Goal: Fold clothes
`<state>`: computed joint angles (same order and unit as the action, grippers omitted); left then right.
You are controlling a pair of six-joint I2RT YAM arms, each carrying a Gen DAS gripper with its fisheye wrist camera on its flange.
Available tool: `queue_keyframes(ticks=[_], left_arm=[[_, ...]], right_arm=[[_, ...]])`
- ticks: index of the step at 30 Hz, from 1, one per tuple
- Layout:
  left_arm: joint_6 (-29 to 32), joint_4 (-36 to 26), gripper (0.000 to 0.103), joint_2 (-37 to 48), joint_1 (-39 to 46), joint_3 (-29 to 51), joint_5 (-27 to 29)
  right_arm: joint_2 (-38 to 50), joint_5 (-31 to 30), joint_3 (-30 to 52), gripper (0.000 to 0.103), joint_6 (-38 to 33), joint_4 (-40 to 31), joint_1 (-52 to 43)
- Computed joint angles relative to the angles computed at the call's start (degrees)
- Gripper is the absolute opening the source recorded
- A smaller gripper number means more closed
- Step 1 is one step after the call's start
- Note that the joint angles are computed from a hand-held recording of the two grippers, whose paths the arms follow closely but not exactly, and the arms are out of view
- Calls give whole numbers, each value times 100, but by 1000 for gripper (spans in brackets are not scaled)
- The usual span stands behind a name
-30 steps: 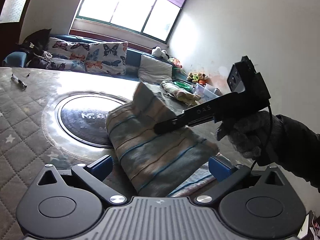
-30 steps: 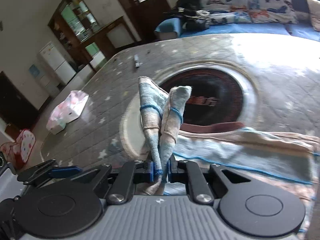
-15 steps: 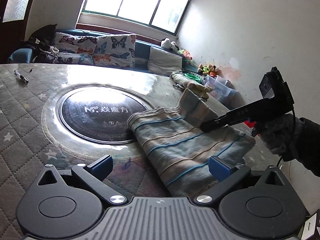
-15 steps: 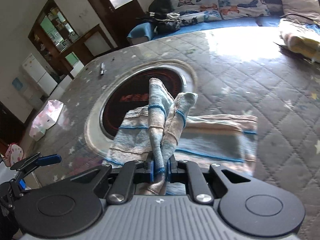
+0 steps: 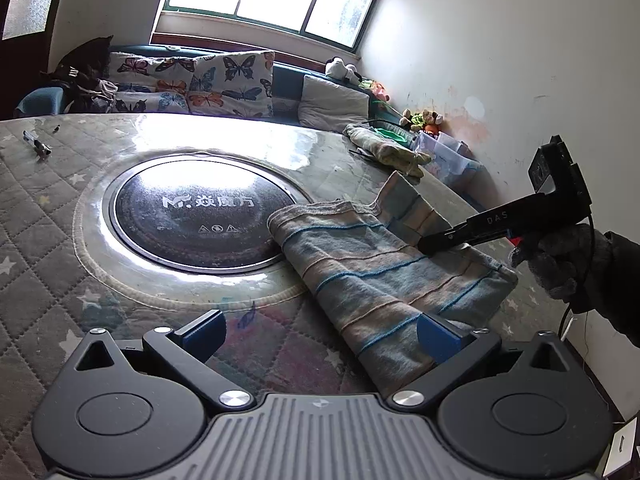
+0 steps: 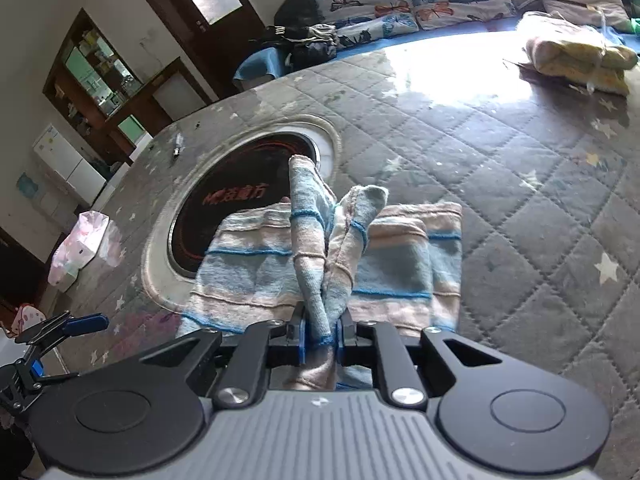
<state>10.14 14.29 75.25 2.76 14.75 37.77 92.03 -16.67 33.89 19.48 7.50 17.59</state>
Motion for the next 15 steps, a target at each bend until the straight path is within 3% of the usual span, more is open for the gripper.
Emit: queue_keyframes(ticks=[15], left_arm=[[3,75,103,281,-75,77,-97]], right_arm=[[-503,183,-208,12,-209,-79,-352]])
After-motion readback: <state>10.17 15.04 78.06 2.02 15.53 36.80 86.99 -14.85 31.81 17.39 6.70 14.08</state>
